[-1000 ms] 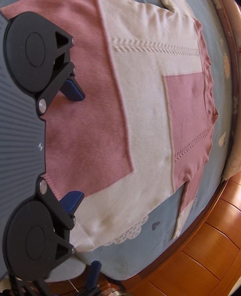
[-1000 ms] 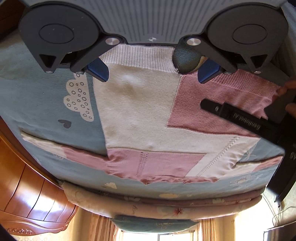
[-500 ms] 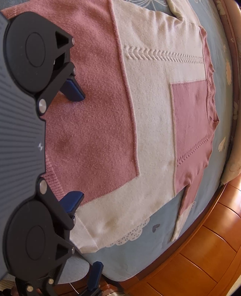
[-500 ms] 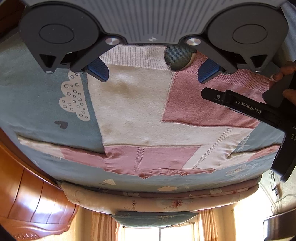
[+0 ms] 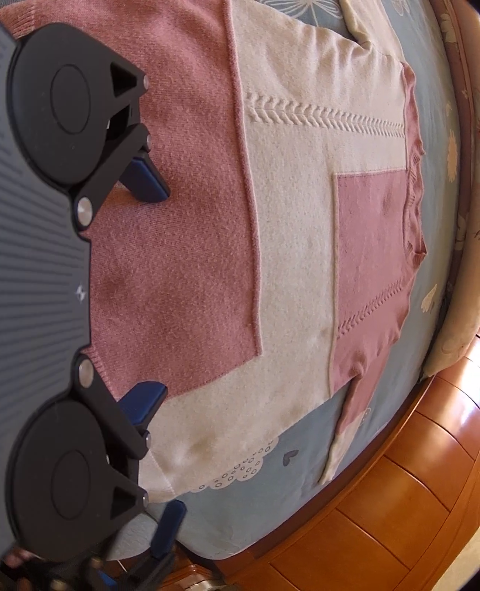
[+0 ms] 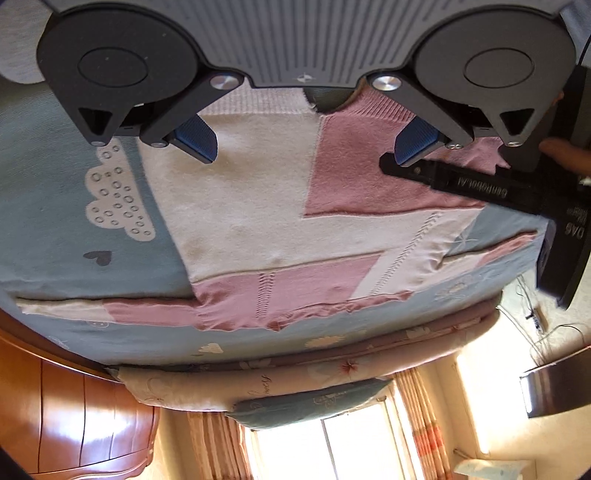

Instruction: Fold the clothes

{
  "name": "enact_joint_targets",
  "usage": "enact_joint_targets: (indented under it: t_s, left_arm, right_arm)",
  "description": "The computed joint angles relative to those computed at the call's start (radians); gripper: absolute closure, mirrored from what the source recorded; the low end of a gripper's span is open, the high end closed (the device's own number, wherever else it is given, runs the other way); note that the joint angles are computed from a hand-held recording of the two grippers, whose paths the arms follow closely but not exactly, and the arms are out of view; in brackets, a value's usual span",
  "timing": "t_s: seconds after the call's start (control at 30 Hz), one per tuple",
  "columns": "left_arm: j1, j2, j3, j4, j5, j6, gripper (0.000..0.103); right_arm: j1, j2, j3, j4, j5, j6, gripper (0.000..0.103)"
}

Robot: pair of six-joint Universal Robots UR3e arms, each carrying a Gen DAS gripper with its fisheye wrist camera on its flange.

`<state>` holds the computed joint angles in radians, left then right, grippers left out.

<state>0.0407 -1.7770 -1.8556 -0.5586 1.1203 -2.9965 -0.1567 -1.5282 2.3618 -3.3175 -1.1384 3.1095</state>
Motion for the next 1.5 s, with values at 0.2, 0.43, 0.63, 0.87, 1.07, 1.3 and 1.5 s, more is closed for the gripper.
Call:
enact_joint_targets:
  t_s: [0.2,0.43,0.63,0.87,1.07,1.3,1.5]
  left_arm:
    - [-0.057,-0.030,0.070,-0.045,0.091,-0.031,0.001]
    - [-0.117,-0.061,0.148,-0.115,0.193,-0.023,0.001]
    - [-0.129,-0.069,0.161,-0.126,0.215,0.001,0.001]
    - [-0.169,-0.102,0.229,-0.181,0.281,-0.005,0.001]
    - [-0.195,-0.120,0.256,-0.194,0.324,-0.012,0.001]
    - [-0.185,-0.116,0.245,-0.181,0.309,-0.034,0.001]
    - [-0.076,-0.043,0.093,-0.061,0.133,-0.026,0.001]
  right_arm:
    - [-0.051,0.037,0.074,-0.107,0.061,-0.021,0.000]
    - [-0.137,0.110,0.128,-0.247,0.140,-0.001,0.000]
    - [-0.128,0.177,0.123,-0.322,0.120,-0.003,0.000]
    - [-0.179,0.197,0.149,-0.345,0.175,-0.016,0.000]
    - [-0.240,0.201,0.173,-0.360,0.260,0.008,0.000]
    - [-0.259,0.193,0.166,-0.324,0.282,0.031,0.000]
    - [-0.222,0.187,0.162,-0.344,0.229,0.042,0.000]
